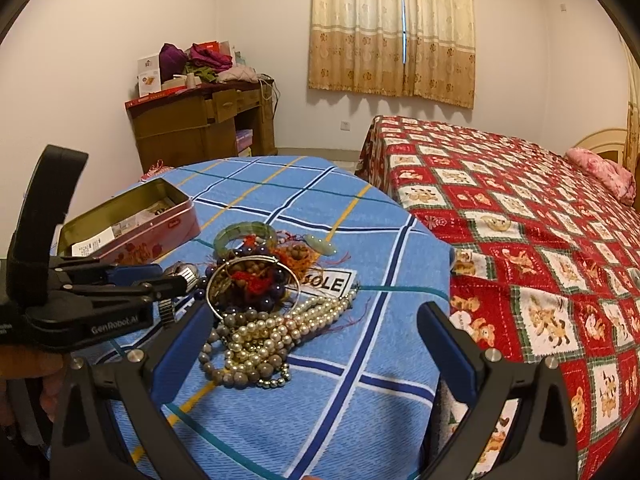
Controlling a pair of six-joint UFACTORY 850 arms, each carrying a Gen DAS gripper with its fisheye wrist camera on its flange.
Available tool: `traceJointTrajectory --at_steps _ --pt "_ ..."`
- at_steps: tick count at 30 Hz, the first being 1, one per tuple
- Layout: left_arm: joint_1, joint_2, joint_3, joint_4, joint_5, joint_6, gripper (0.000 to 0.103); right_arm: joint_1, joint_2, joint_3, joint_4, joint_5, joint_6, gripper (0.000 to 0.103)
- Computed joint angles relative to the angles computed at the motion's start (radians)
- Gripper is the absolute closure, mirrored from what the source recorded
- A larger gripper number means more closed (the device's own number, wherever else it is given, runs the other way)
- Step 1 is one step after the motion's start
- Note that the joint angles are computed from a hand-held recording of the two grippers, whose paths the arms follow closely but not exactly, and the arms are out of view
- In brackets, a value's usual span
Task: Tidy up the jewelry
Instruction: 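Grasp the silver metal-band watch with the left gripper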
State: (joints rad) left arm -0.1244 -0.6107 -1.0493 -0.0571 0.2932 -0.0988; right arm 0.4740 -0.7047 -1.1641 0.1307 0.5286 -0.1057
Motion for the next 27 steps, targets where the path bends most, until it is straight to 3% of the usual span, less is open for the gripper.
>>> traceJointTrajectory --at_steps 1,11,14,15,16,17,19,21,27 --pt "0.004 0.003 0.004 0.041 0.006 -0.038 0.103 0.000 0.000 0.000 0.001 0.001 -0.001 0.000" --pt "0.011 0.073 0.085 -0.003 0.100 0.045 0.103 0.001 -0.010 -0.009 0.018 -0.011 -0.008 0.000" --pt "-0.007 0.064 0.066 -0.188 0.090 0.212 0.103 0.003 -0.011 -0.010 0.020 -0.013 -0.018 0.000" --pt "-0.012 0.054 0.051 -0.239 0.075 0.259 0.100 0.005 -0.011 -0.009 0.022 -0.012 -0.023 0.000" --pt "-0.013 0.047 0.040 -0.261 0.056 0.280 0.085 0.005 -0.011 -0.009 0.022 -0.011 -0.026 0.000" --pt "-0.013 0.044 0.038 -0.247 0.049 0.261 0.063 0.004 -0.011 -0.009 0.018 -0.011 -0.023 0.000" --pt "-0.008 0.044 0.048 -0.160 0.069 0.168 0.045 0.004 -0.011 -0.009 0.019 -0.012 -0.022 0.000" --pt "-0.008 0.037 0.041 -0.123 0.067 0.139 0.045 0.003 -0.013 -0.010 0.021 -0.013 -0.021 0.000" --pt "-0.015 0.002 0.000 -0.210 0.009 0.234 0.046 0.000 -0.017 -0.014 0.017 -0.016 -0.011 0.000"
